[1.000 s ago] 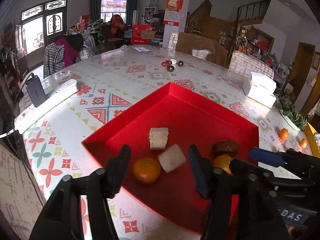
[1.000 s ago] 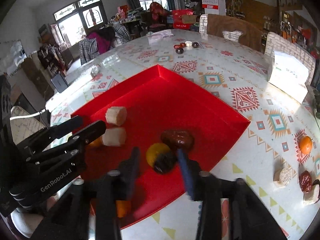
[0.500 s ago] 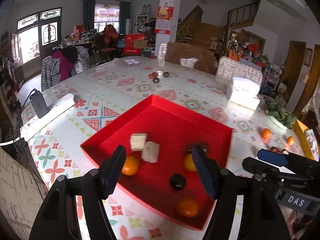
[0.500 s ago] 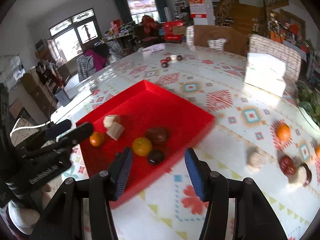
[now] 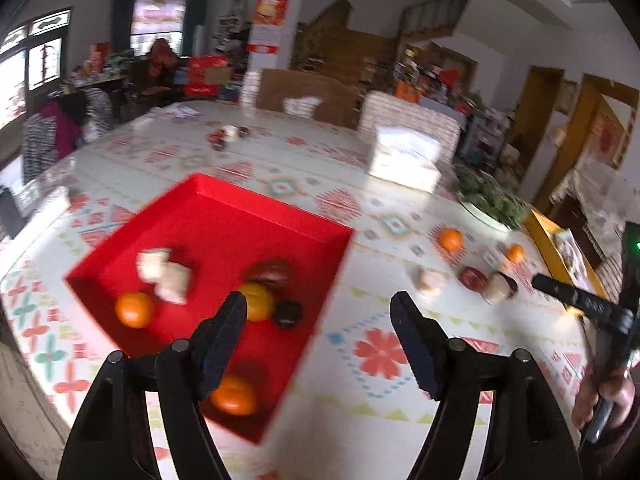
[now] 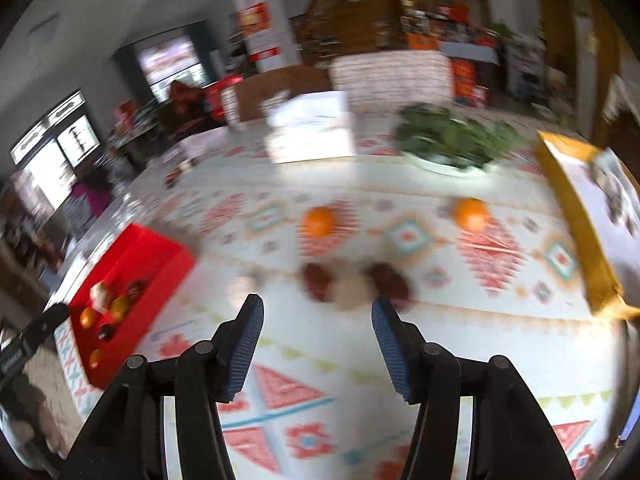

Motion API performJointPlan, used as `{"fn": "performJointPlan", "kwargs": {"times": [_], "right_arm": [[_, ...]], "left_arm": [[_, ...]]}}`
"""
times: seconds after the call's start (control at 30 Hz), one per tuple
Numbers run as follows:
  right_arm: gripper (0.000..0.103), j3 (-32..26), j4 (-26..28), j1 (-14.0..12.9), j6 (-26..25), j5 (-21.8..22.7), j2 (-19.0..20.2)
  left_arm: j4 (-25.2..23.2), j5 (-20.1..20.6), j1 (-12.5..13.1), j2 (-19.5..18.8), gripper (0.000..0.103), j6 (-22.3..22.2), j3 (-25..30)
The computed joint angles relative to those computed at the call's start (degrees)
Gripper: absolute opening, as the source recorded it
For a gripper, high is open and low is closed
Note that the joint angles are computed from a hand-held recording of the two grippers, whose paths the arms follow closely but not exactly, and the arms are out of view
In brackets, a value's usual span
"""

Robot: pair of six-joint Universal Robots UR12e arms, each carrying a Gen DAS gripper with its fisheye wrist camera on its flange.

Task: Organize fruits
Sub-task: 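Withdraw both tools from the red tray toward the remaining fruits, then grasp a rice cake with the left tool while the right tool grasps another rice cake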

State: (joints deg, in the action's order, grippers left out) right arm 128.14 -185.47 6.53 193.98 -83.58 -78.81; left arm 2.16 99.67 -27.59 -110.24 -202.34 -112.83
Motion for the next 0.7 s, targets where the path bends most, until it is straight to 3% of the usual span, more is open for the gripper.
{"fn": "performJointPlan", "kwargs": {"times": [0.13, 0.27, 0.4, 0.5, 0.7], "right_arm": [[0.061, 0.39, 1.05, -2.49, 1.00, 1.18, 0.54], [0.061, -0.23, 2.41, -2.66, -0.62, 1.67, 1.89], [0.061, -1.69, 4.69, -1.49, -4.84, 2.98, 3.30], [0.061, -3.66, 7.40, 0.25, -6.02, -1.28, 4.60], [0.061, -6.09, 8.58, 1.37, -5.74, -3.88, 6.84]], "left_arm": [[-2.44, -1.97, -1.05, -1.88, 0.074, 1.51, 2.41], [-3.86, -2.36, -2.19, -4.23, 0.074, 4.75, 5.14], [-5.70, -3.56, -2.66, -7.07, 0.074, 7.57, 8.70], [-8.20, -5.33, -2.57, -8.98, 0.074, 8.61, 11.57], [-13.49, -5.95, -3.11, -13.31, 0.068, 12.39, 17.80]]}}
